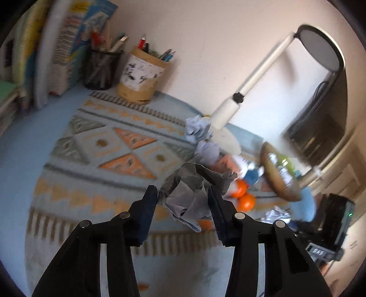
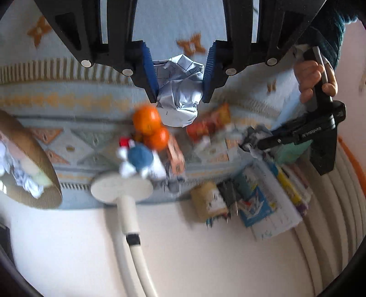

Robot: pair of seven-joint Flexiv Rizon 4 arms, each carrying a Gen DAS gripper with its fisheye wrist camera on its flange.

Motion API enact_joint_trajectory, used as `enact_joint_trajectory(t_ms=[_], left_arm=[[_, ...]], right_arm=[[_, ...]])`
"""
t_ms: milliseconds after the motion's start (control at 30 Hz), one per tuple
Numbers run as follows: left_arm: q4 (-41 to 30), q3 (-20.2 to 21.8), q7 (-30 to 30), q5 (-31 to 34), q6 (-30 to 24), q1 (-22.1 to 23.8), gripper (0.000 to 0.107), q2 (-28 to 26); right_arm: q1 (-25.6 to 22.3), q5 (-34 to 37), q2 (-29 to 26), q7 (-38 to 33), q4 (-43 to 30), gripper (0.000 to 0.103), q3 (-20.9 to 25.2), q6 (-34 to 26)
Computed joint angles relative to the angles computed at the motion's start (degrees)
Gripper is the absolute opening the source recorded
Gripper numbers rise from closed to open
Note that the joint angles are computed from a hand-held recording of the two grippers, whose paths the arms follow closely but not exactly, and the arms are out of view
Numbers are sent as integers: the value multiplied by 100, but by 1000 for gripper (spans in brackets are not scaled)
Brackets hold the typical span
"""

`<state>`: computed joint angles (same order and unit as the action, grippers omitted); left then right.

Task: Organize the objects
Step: 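Carry both paper balls over the brown bowl with both grippers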

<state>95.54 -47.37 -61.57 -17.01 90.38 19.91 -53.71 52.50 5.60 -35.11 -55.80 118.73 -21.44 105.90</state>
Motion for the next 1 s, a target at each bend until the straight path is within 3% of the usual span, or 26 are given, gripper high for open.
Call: enact_joint_trajectory(t_ms=[67,133,233,367,467,533,600,800,933,1000], left_arm=[[260,160,-139,84,441,-65,43,104],[408,267,-330,284,941,-136,43,80],[472,860,-704,439,1656,-545,43,206],[440,776,-961,780,1530,-370,45,142],[376,932,-1123,1007,1519,-443,45,170],[308,1113,-1213,1153,1520,-572,46,208],[310,1230,-1324,1308,1509,-628,46,259],[251,1339,-1651,1547,1448,-658,47,278],[233,1339,-1762,1617,1415,-636,47,272],[220,1365,-1781,1638,1390,-648,47,282]], right_arm=[[88,-28,-4,-32,106,37,-22,-76],[-162,-144,-18,-45,100,37,312,-65],[-190,-128,-109,6,99,42,384,-28],[305,-4,-154,59,209,69,-98,-35],[278,45,-144,1,244,83,0,107],[630,179,-201,35,236,83,-365,-80],[705,173,-224,109,230,83,-449,-132],[-64,-67,-226,555,-113,83,368,-387],[654,-292,-367,1050,-168,83,-498,-907],[994,-452,-449,1279,-160,73,-917,-1122]])
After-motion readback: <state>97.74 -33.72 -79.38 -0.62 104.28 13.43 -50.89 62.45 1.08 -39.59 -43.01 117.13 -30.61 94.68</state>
